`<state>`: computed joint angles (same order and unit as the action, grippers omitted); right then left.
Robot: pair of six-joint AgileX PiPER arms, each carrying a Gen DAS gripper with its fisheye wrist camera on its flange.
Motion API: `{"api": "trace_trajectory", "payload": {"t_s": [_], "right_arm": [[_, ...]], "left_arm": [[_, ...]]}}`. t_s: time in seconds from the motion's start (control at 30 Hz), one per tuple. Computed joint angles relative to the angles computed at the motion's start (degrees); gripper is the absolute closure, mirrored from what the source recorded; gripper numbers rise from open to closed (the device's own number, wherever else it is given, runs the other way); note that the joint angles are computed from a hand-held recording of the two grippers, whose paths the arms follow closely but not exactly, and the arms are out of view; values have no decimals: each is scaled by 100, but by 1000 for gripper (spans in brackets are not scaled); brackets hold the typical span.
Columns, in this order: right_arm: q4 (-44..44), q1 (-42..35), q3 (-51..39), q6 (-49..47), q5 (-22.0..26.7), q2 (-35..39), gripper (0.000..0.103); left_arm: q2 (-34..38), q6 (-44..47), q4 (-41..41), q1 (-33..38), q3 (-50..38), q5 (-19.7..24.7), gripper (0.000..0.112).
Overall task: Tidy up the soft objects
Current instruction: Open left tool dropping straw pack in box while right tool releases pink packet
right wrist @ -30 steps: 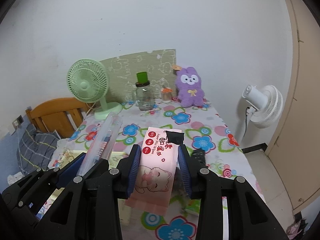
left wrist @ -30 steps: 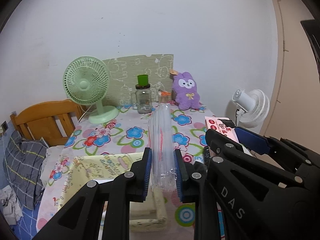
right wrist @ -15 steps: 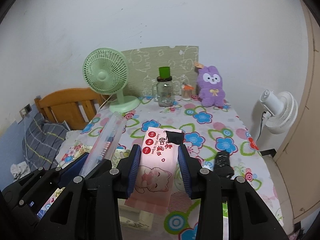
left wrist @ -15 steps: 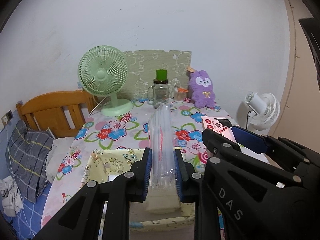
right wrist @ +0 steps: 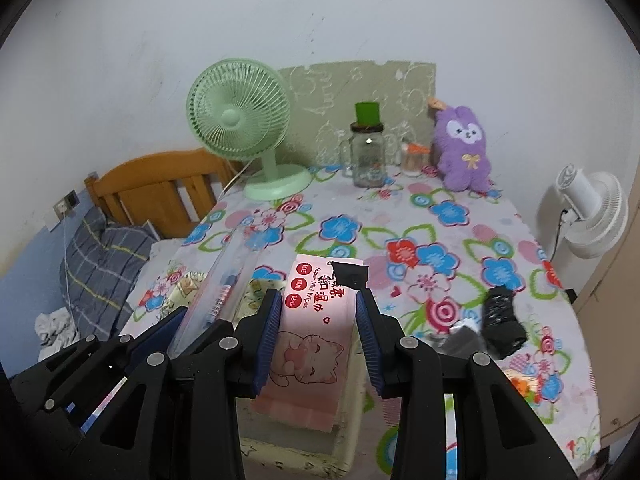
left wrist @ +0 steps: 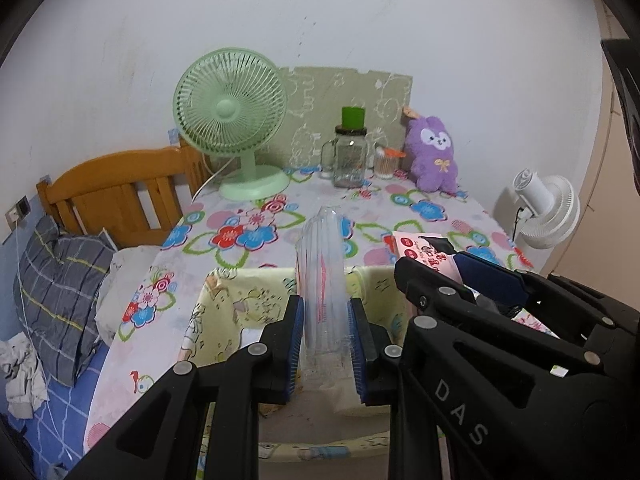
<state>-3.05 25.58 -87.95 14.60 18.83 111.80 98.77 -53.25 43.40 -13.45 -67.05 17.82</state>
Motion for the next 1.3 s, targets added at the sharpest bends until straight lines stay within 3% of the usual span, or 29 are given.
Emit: {"api": "trace_trajectory", "payload": {"t_s": [0.5, 0.63, 0.7, 0.77, 1.0, 1.07, 1.2, 1.3], "right_arm": [[580, 123, -913, -664, 519, 923, 62], [774, 138, -1108, -857, 626, 1088, 62], [836, 151, -1221, -945, 694, 1176, 62], [997, 141, -1290, -1088, 751, 1230, 62], [1034, 131, -1606, -1235, 983, 1419, 58], [1155, 116, -1752, -1409, 1135, 1488, 53], [1335, 90, -1741, -1519, 1133, 1455, 26], [1137, 121, -1650, -1386, 1026, 1365, 24]], "left_arm": [[494, 1238, -1187, 359, -97, 24, 82], [593, 1614, -1606, 452, -174, 115, 72], [596, 1403, -1364, 437, -170, 133, 65], [670, 1707, -1712, 482, -274, 184, 41], [807, 2166, -2240, 575, -489, 267, 29], [810, 2214, -2308, 598, -507, 262, 28], [777, 2238, -2355, 610, -520, 276, 25], [735, 2124, -2218, 575, -516, 299, 23]]}}
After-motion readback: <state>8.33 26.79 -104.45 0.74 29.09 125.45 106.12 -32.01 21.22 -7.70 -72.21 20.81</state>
